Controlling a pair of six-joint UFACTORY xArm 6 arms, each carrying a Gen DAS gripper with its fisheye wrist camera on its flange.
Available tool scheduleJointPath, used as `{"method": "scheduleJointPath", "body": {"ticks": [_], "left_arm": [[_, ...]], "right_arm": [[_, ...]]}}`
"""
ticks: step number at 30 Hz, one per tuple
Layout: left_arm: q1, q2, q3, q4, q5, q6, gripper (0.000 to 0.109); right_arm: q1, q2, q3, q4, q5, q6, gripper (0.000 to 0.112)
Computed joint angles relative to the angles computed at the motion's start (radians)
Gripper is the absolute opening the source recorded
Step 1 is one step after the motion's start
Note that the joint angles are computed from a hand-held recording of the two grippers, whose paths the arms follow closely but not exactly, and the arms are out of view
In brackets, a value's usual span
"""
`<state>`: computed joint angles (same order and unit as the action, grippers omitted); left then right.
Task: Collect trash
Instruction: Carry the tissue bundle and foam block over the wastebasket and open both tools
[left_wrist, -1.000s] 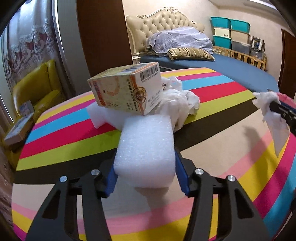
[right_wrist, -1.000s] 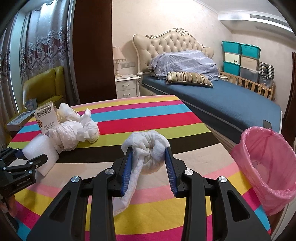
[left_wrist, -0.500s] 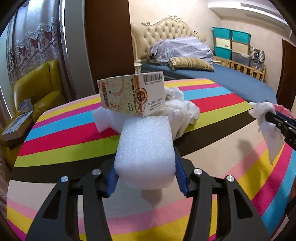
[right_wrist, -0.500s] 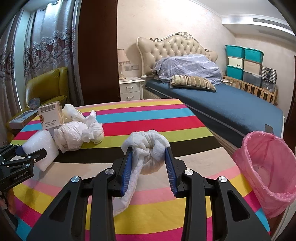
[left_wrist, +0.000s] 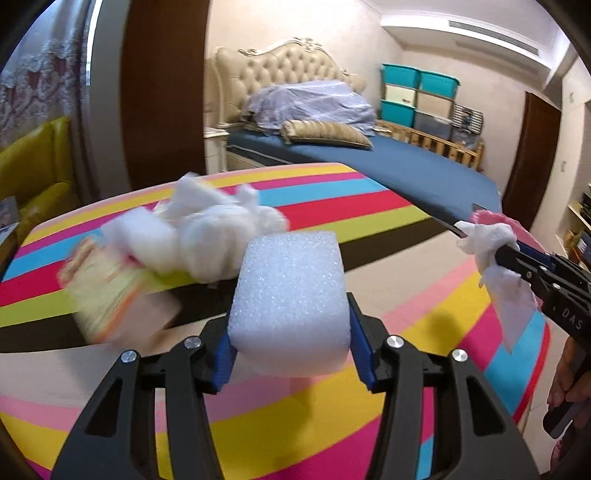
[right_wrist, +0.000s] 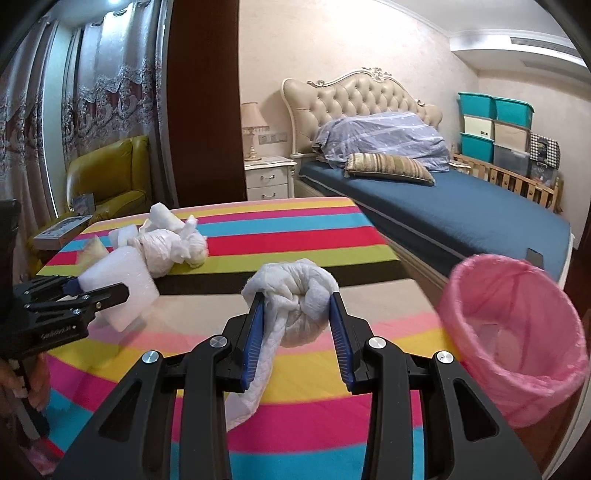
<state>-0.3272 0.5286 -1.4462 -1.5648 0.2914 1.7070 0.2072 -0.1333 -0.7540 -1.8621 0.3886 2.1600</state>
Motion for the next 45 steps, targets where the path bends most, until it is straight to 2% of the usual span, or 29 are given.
{"method": "scheduleJointPath", "body": {"ticks": [4,14,20,26,32,40,45], "left_arm": [[-0.034,-0.007,0.014,0.068,0.029,-0.062,0.051],[-0.151,0.010,-0.022,0.207,0.061,-0.165,0.051],[-0.234,0.026,-0.074,0.279,0.084,-0.223,0.051],[-0.317,0.062,-0.143,0.327,0.091,-0.263,0.051],[-0.374,0.151,-0.285,0.447,0.139,-0.423,0.051],[-0.422,0.316,-0.549,0.632,0.211,-0.684,0.051],[-0.411,0.449,-0.776,0.724,0.300,-0.859,0.052]], "right_arm": [[-0.057,-0.092,0.087,-0.026,-0.058,0.010,0.034],[-0.182,-0.257,0.231,-0.041,-0.084,0.009,0.034],[-0.313,-0.365,0.306,-0.051,-0.110,0.013,0.034],[-0.454,-0.437,0.358,-0.118,-0.157,0.065,0.035],[-0.554,-0.445,0.362,-0.235,-0.199,0.160,0.035],[-0.594,-0.388,0.325,-0.401,-0.207,0.298,0.036],[-0.599,-0.347,0.292,-0.487,-0.195,0.368,0.041]]}}
